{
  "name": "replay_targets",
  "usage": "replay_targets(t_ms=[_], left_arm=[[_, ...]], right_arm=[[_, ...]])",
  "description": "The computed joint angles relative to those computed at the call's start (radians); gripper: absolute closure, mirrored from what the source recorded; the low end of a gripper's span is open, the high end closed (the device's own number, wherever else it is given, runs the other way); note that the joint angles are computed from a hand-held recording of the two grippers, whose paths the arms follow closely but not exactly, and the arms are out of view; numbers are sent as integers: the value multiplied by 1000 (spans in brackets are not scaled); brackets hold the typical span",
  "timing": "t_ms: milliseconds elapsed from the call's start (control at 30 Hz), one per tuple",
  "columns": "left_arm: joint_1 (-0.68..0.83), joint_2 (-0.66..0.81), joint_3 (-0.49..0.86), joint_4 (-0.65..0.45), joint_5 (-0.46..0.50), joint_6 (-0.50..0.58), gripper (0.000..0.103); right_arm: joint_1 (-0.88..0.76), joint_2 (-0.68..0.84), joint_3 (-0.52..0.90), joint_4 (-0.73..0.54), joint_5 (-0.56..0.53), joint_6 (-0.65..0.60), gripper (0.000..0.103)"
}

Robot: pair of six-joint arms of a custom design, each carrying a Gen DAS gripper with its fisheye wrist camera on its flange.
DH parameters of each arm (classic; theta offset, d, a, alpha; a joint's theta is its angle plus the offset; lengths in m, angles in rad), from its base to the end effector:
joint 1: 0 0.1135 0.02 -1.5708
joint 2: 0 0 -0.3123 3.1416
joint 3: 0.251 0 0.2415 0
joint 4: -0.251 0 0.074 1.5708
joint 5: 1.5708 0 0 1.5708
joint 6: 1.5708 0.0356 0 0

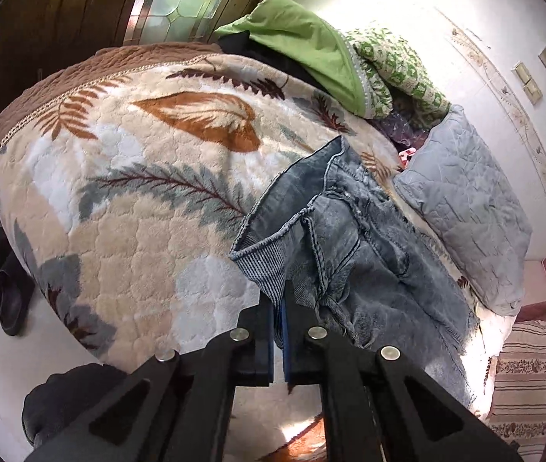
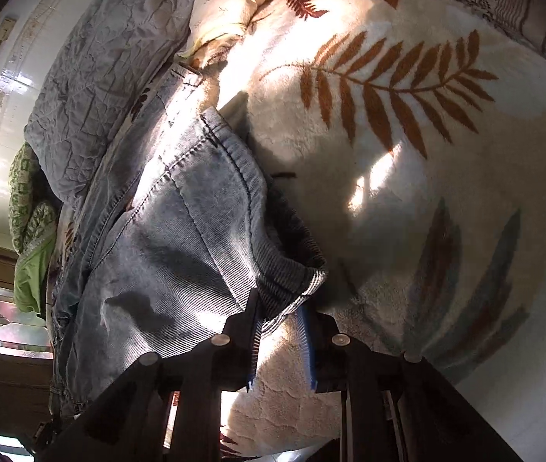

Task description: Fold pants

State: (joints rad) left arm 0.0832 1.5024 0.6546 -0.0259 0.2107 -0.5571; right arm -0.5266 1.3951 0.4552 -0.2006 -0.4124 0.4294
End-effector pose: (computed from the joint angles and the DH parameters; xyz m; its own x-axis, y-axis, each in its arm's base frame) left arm 0.2680 0.0149 0.2059 -0.6763 -0.5752 -0.4601 -0.3594 0.8029 -0.4755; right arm 0.1769 -0.0863 0.1706 -0.5828 0.7801 -0.2276 0.6144 0.6064 0.5049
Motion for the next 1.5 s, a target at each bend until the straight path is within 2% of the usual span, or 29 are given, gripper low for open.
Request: replay_targets(t_ms=[33,67,100,133,267,300,367,433,500,600,633,667,733,800,867,1033,1133,1200,1333,1500], left_arm=[[7,21,5,-16,-6,-6,100],[14,37,16,-36,-4,-7,99],[18,44,25,-52,-4,2,98],[19,37,28,-60,-8,5,97],[-4,-18,61,-86,-86,1,95],[-13,-30,72,-90,-96,1,90],[-42,-54,90,-87,-122,0,75],[-84,-76,95,-65,-162,-5,52],[-114,-67,99,-36,-156,8,43],[-138,22,124,-48,-126,55,42],[-134,73,138,-67,-115,67,42],[-129,137,164,-104,-108,85,42],[-111,243,206,-182,-87,99,45],[-108,210,169,-125,-96,93,43],[-113,182,177,-131,-91,95,43],[-152,165,261,-165,-103,113,41],[-152,216,356,-199,-67,151,39],[-136,276,450,-240,-31,157,39],[-92,423,664,-353,71,169,39],[-94,632,963,-497,57,198,39]], right_arm=[[-6,-10,6,-14,15,-11,68],[-2,-26,15,-35,51,-17,62],[2,-47,22,-59,88,-15,45],[4,-69,28,-83,127,-8,41],[-23,-195,40,-133,197,19,41],[-22,-228,48,-134,191,32,41],[13,-250,65,-108,138,41,41],[92,-218,80,-68,109,48,40],[154,-138,72,10,82,77,40],[167,-4,47,57,101,117,39],[142,33,26,97,62,118,39],[118,20,5,127,39,121,39],[102,-2,22,87,25,126,39],[123,-25,49,40,56,120,39],[165,-55,75,11,105,115,39],[254,-38,148,16,144,136,39],[285,28,212,45,135,137,39],[283,92,275,59,119,138,39],[277,239,489,-22,149,73,39],[261,466,831,-135,182,25,39]])
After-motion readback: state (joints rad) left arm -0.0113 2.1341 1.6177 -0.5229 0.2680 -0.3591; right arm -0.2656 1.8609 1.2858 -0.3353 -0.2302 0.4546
